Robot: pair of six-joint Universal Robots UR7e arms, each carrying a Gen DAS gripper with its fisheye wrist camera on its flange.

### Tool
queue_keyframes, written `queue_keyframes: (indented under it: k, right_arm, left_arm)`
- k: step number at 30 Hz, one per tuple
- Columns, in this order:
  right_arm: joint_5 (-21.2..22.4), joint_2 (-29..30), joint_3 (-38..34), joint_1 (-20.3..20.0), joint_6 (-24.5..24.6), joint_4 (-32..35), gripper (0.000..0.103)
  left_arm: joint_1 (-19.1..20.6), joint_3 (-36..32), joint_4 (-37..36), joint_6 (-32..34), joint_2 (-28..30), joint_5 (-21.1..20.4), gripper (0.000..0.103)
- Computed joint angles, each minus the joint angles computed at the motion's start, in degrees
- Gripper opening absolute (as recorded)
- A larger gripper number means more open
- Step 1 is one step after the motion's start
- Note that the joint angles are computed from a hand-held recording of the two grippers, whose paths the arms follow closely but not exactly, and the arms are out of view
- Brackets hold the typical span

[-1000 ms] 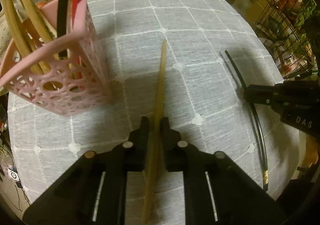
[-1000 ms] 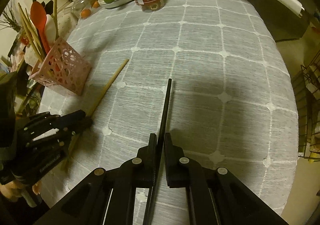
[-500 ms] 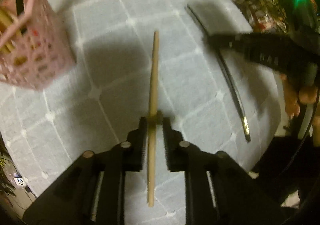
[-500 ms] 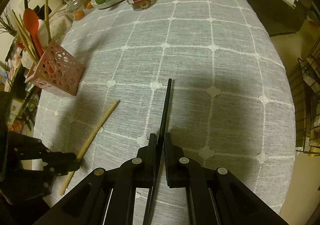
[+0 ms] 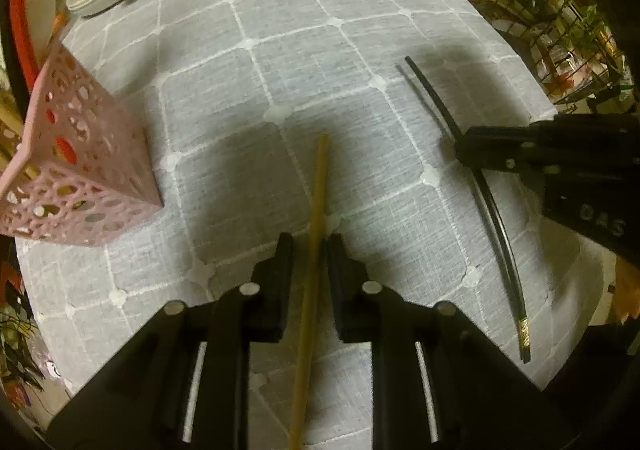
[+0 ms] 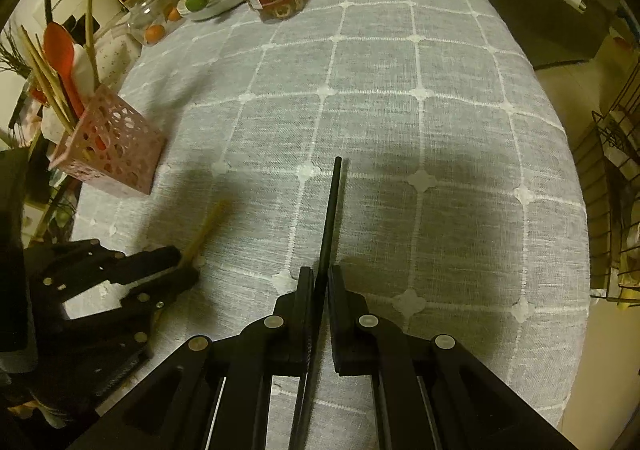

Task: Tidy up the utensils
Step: 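Grasp the black chopstick with the right tool while the left tool grasps the wooden chopstick, then lift and carry both chopsticks over the pink basket with both tools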

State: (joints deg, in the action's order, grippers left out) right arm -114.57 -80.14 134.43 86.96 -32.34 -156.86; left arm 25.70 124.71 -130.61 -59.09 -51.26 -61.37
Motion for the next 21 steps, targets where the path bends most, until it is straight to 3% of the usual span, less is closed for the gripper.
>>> queue_keyframes:
  k: [5, 16, 20, 21]
  right_arm:
    - [2.92, -3.42, 1.22, 0.95, -0.41, 0.57, 0.006]
    - [9.55, -15.95, 6.38, 7.25, -4.07, 2.16, 0.005]
    - [6.88, -13.71, 6.33, 7.7, -4.07, 0.27, 0.008]
    - [5.73, -12.56, 6.24, 6.97, -3.65, -0.44, 0.017]
  left_arm:
    - [-1.08, 3.33, -1.51, -4.34, -4.0, 0.07, 0.007]
    - [-12.31, 8.55, 3.57, -12.22, -17.51, 7.39, 0.007]
    - [-13.35, 10.09, 3.92, -12.91, -19.69, 8.56, 0.007]
    - [-13.48, 10.23, 4.13, -13.02, -19.96, 8.34, 0.007]
